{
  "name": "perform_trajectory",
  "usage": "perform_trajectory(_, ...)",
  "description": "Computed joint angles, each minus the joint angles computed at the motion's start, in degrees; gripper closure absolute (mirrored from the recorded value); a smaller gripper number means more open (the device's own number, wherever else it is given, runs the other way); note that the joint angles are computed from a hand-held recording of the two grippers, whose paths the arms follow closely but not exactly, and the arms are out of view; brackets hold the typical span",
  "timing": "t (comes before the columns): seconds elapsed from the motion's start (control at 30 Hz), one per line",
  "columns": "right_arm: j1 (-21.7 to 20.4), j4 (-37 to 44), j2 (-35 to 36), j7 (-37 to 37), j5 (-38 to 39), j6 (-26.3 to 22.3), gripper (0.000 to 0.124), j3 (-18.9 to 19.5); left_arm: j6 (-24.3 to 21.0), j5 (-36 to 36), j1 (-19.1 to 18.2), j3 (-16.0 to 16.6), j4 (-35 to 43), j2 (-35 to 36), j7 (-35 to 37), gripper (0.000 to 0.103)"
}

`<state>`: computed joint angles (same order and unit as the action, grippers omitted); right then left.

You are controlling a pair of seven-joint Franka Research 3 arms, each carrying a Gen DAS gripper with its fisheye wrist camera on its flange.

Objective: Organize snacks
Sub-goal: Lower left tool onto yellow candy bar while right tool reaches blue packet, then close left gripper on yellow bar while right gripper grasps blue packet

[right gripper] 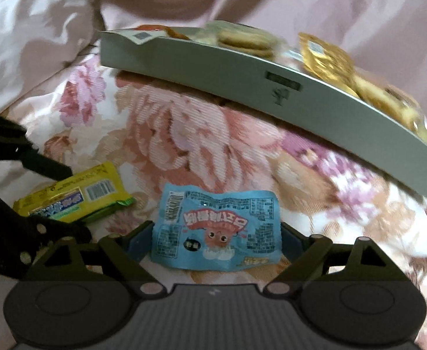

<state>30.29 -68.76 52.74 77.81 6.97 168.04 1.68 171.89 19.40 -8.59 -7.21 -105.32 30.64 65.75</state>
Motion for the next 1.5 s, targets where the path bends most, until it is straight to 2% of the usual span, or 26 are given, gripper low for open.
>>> perform_trajectory(0.13,1.0,-3.6,-2.8,3.3,0.1,-1.6,0.033,-1.8,0.3,-2.2,1.6,-1.7,-1.7,-1.2,-0.6,0.045)
perform_trajectory(0.33,3.3,-10.4,-7.4,7.8,-2.6,-1.6,0.033,-4.7,0.1,-1.2,-0.4,0.1,-4.7,-3.6,-3.3,0.046)
perform_trajectory(0.57,4.5,-17.2,-11.9,12.0,-4.8,-1.6,0.033,-5.1,0.7,-3.5,1.5,-2.0,-6.8,-5.0,-5.0,0.044)
perform_trajectory(0.63,5.6,-18.5,-12.6,13.5,-6.0,-1.2,0.033,-6.0,1.2,-3.1,0.8,-1.0,-6.8,-4.9,-6.0,0.041)
perform_trajectory(0.8,7.2,-21.4,-14.3,16.2,-8.3,-0.1,0.033,-7.2,2.1,1.1,-2.4,2.5,-4.5,-3.0,-7.6,0.027)
perform_trajectory(0.93,8.6,-22.6,-14.8,18.3,-10.0,0.7,0.033,-8.4,2.7,5.9,-6.0,6.6,-2.4,-1.3,-8.8,0.027)
perform_trajectory(1.03,10.0,-23.1,-14.8,20.1,-11.4,1.6,0.033,-9.8,2.9,8.4,-7.3,8.4,-2.1,-1.1,-10.2,0.038)
perform_trajectory(1.1,10.2,-23.1,-14.7,20.6,-12.1,2.3,0.033,-10.1,3.5,8.2,-5.9,6.9,-2.3,-1.2,-9.8,0.052)
perform_trajectory(1.23,10.8,-22.4,-13.7,22.1,-12.1,3.4,0.033,-10.9,3.0,9.7,-7.2,8.1,-2.1,-1.3,-11.3,0.053)
perform_trajectory(1.37,12.6,-22.5,-13.1,23.8,-12.5,5.1,0.033,-13.0,4.4,10.0,-7.8,9.0,-2.7,-1.6,-14.3,0.053)
perform_trajectory(1.43,14.3,-22.8,-12.7,24.6,-13.2,6.9,0.033,-15.1,5.5,11.7,-10.3,12.0,-3.2,-2.0,-16.8,0.053)
perform_trajectory(1.5,18.3,-23.0,-11.7,26.1,-14.4,8.8,0.033,-19.9,5.8,15.1,-14.3,16.6,-3.1,-2.1,-19.8,0.053)
